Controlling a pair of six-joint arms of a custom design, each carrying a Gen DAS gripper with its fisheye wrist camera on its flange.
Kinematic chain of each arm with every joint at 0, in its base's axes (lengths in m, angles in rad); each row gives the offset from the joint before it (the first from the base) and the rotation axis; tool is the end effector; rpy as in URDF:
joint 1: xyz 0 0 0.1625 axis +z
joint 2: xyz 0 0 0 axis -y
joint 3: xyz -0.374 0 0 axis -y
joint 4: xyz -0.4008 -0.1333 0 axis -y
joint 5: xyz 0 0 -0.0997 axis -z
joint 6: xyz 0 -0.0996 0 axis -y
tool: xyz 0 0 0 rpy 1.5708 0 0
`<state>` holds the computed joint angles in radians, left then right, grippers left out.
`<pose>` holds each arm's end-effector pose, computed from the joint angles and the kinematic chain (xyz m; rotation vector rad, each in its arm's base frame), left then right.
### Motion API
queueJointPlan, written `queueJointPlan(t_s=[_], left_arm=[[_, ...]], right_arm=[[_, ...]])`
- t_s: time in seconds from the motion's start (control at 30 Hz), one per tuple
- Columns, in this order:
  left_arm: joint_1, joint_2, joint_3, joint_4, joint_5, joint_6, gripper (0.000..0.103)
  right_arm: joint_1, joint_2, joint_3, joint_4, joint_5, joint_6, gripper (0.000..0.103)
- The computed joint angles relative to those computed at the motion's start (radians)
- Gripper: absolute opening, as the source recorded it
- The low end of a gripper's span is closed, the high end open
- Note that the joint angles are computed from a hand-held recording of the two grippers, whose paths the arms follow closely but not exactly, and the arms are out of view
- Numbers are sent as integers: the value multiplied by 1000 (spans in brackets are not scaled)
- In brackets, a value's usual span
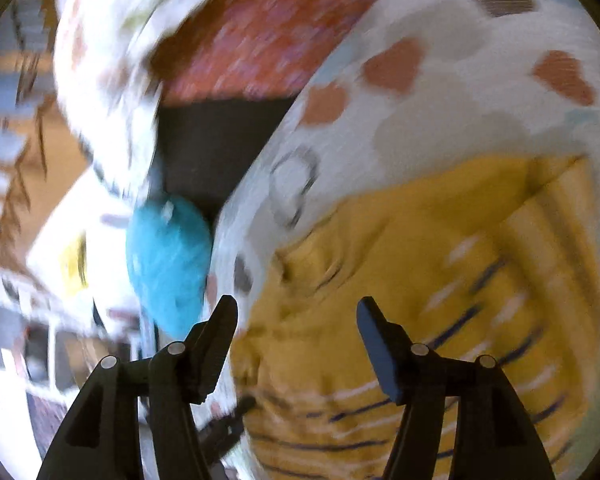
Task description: Fold small clothes
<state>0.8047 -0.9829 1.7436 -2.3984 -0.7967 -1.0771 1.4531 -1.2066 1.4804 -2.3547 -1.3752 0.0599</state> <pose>-0.2711 -0.5745 0.1330 -0.4348 2.5458 -0.8907 0.0748 -0.6672 0.3670 0.1813 2.8634 -0.7557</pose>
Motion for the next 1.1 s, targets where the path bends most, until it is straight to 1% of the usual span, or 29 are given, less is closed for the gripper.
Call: queueJointPlan(t_s=[0.03,0.07,0.1,0.13,0.17,0.2,0.27,0.33,0.37,0.47,0.53,0.57,0.63,0.7,0.77,0.8,0.87,0.93,0.97,1.0,1.03,1.07,1.1], left_arm=[[-3,-6,-2,34,8,-12,50],[-4,-18,3,58,5,-25,50],[0,-29,12,56,-11,-30,50],[5,-39,21,45,-33,-33,50],[12,-57,41,19,-61,-31,50],[18,-77,63,-9,-82,-29,50],[17,-101,85,-19,-83,-32,50],[10,-119,92,13,-41,-49,50],[9,-124,93,20,-30,-55,50],[13,-147,105,6,-16,-60,50],[16,-154,107,2,-13,-66,50],[18,-154,106,-2,-17,-66,50],[18,-149,102,-4,-19,-62,50],[8,-133,90,1,-11,-43,50],[-3,-107,73,-1,1,-16,50],[-11,-89,61,3,4,4,50],[-20,-47,32,-4,-15,59,50],[-23,-11,6,-10,-41,105,50],[-23,9,-12,1,-55,121,51],[-20,34,-37,38,-61,127,52],[-17,52,-54,75,-56,123,52],[-16,70,-73,112,-48,114,52],[-14,86,-86,127,-41,115,52]], right_arm=[[23,15,-6,21,-13,-25,67],[61,44,-22,60,-39,-75,63],[88,65,-31,77,-66,-113,52],[117,89,-42,93,-102,-152,45],[149,121,-59,112,-148,-190,31],[181,162,-84,137,-193,-217,28],[222,234,-125,156,-266,-244,28],[244,293,-160,153,-314,-260,28],[256,340,-197,168,-344,-263,28],[269,427,-279,212,-405,-232,28],[278,449,-302,212,-424,-229,30],[282,448,-311,225,-420,-236,30],[285,412,-283,204,-395,-268,30],[281,351,-234,174,-369,-297,30],[266,291,-183,150,-369,-299,30],[250,251,-148,136,-382,-297,30],[207,173,-80,94,-443,-298,30],[164,122,-44,68,-468,-292,30],[126,86,-20,44,-479,-284,30],[94,60,-6,23,-484,-273,30],[72,44,0,12,-476,-261,30],[33,18,5,-2,-466,-232,30],[8,4,4,-6,-450,-214,28]])
